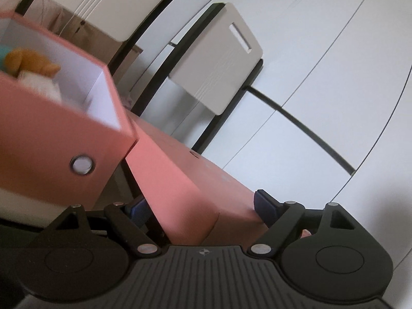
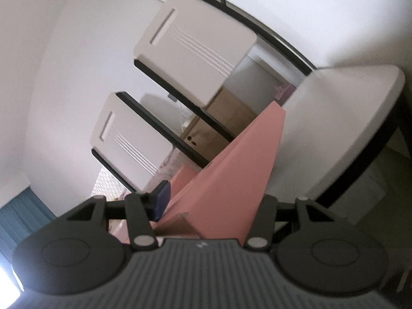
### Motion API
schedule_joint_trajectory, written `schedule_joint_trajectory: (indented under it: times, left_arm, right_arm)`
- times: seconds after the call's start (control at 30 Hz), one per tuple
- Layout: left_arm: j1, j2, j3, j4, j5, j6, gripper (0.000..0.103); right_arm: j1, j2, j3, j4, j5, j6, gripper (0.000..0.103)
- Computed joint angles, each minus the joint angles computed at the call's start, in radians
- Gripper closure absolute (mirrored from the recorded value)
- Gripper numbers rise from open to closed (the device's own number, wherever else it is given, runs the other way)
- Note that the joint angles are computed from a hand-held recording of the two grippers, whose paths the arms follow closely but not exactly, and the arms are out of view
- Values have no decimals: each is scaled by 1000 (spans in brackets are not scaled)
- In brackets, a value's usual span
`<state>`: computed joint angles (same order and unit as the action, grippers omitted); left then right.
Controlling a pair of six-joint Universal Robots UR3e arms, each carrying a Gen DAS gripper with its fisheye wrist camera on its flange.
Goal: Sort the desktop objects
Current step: 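Lift the pink lid with both grippers and turn it over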
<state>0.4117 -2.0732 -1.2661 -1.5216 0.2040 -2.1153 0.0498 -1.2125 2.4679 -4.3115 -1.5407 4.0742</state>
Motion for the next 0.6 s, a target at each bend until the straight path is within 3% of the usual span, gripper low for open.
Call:
schedule_joint_trajectory:
  times: [0.27,0.37,0.43,0.53,0.6]
  left_arm:
    - [24,-30,215,-187,-70,14,16]
    - [43,-78,308,-176,-94,-50,16]
    - [53,-112,309,56,-105,-255,16]
    - [79,-202,343,494,-103,-645,16]
    - [100,-279,426,682,-94,-835,16]
  right_arm:
    - [42,-146,-216,315,-29,-47,48]
    - [68,-112,-364,413,-33,-72,47]
    - [86,-60,-476,465,-29,-86,47]
    - [105,47,-660,537,-6,-82,46]
    - [117,135,-806,601,19,-75,45]
